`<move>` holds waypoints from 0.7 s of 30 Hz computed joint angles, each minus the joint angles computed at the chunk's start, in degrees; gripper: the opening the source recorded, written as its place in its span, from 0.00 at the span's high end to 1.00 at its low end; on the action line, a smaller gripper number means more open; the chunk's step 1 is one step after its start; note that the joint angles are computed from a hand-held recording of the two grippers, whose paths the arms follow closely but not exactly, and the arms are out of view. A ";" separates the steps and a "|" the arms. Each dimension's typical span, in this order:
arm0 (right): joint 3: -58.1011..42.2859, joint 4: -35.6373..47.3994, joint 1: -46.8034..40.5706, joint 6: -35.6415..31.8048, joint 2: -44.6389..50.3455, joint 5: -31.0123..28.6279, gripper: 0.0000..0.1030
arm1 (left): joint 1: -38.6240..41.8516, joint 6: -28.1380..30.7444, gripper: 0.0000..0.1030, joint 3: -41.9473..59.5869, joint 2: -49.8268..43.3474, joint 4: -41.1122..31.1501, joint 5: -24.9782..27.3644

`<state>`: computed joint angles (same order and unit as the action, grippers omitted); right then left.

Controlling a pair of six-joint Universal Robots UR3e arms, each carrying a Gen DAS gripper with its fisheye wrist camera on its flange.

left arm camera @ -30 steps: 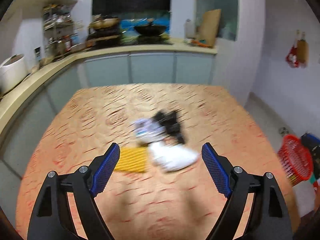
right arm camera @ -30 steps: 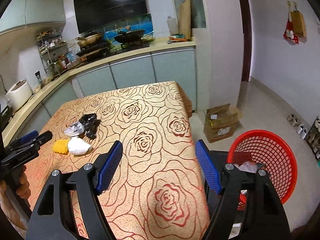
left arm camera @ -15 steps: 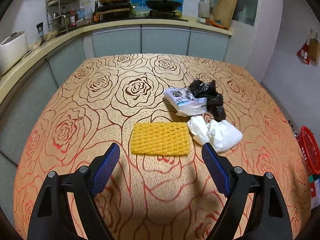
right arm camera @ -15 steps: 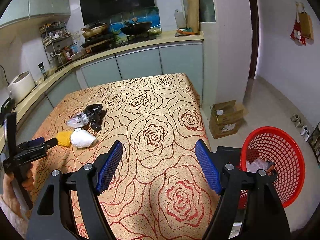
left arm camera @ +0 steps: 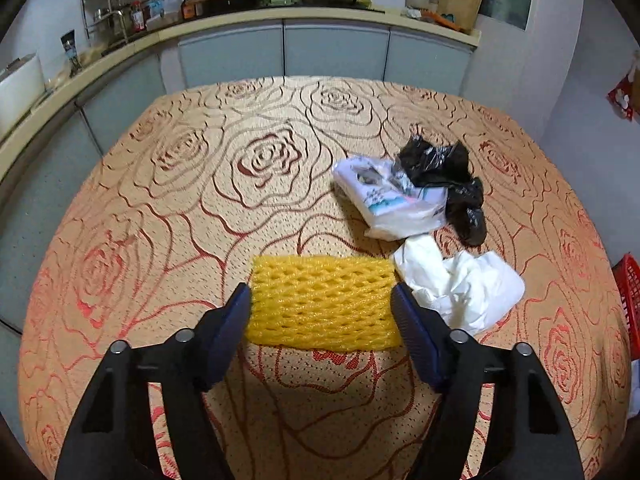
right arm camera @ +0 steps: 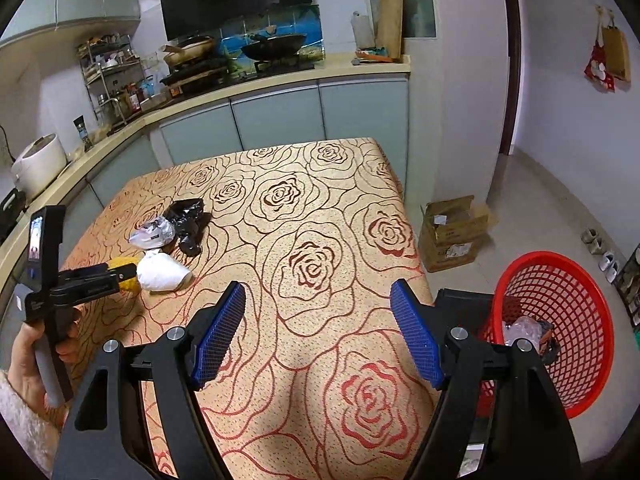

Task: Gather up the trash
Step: 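Grasp the flat yellow foam net with the left tool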

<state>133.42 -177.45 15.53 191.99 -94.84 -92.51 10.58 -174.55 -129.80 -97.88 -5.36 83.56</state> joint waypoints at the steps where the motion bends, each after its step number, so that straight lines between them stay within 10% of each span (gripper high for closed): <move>1: -0.62 -0.08 0.59 0.07 0.84 -0.26 0.30 | 0.11 0.15 0.35 -0.41 -0.01 0.74 -0.16; 21: -18.10 2.44 12.28 1.25 17.35 -3.00 0.30 | 7.69 1.66 0.79 -8.17 8.60 2.49 -5.23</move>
